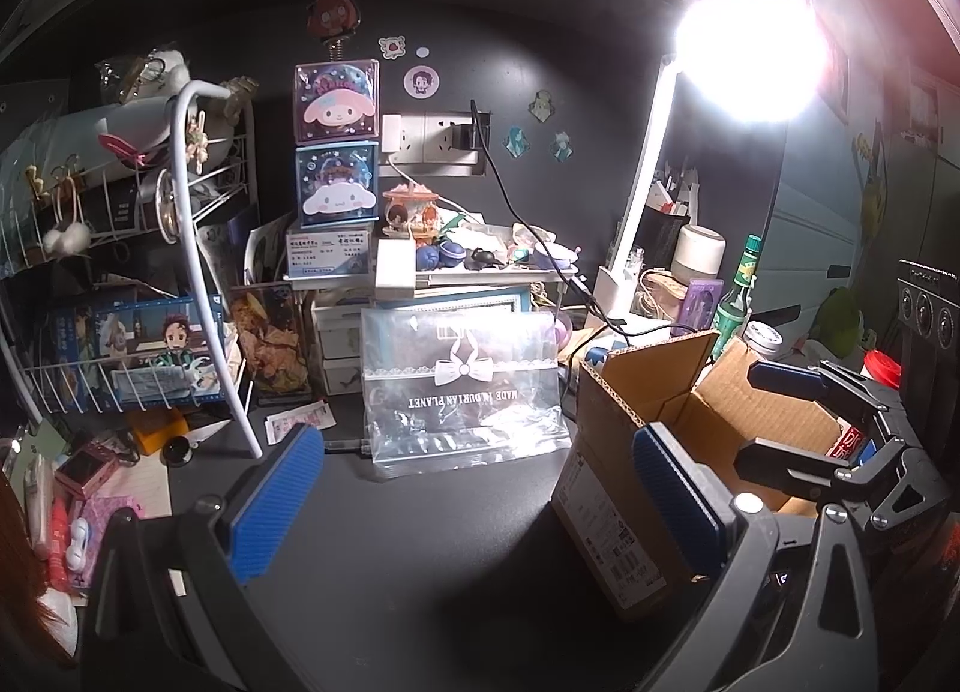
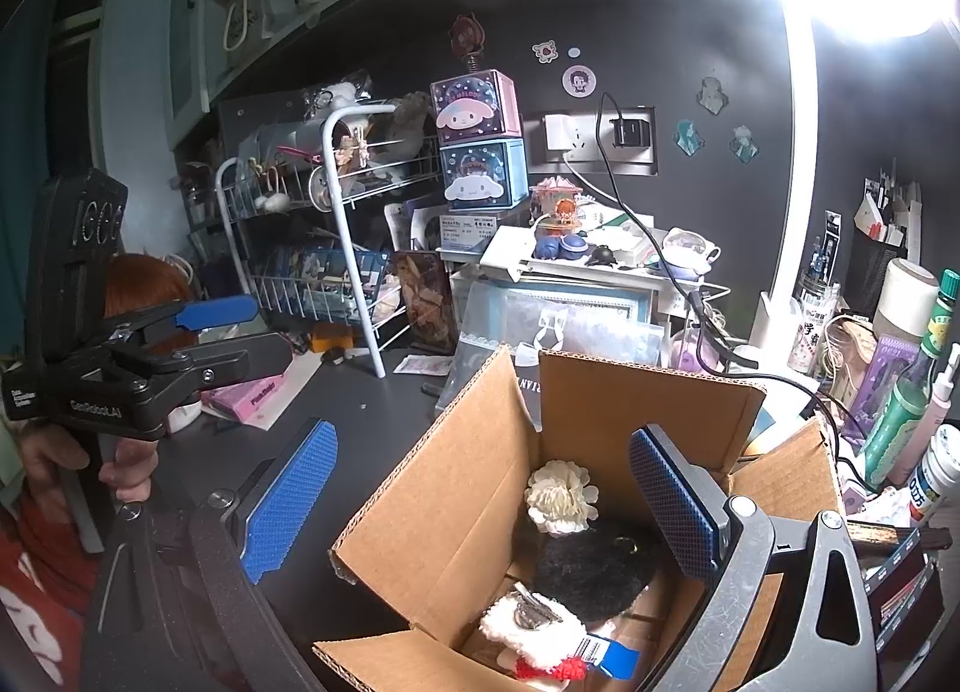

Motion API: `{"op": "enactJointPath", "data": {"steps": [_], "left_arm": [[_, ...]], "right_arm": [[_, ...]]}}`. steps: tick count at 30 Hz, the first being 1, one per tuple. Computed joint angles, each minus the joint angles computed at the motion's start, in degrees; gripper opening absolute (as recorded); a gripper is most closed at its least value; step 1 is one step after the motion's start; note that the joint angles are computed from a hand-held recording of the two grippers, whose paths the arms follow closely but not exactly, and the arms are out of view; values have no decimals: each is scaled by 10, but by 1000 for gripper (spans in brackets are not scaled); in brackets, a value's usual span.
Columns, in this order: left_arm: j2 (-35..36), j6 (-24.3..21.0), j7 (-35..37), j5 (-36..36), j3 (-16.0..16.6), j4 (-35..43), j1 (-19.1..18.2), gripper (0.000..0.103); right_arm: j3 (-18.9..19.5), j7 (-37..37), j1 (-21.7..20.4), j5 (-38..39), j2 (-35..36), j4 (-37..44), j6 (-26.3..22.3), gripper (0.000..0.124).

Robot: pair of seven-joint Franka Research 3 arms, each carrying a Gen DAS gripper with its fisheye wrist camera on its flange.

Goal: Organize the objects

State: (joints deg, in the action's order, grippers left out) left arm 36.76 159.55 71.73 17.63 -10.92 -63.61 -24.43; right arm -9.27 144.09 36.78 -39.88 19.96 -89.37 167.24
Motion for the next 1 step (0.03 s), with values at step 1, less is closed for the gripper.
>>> {"op": "enactJointPath", "data": {"steps": [1], "left_arm": [[0, 0, 1, -1, -1, 0, 0, 102]], "right_arm": [[0, -1, 0, 1, 0, 0, 0, 98]]}}
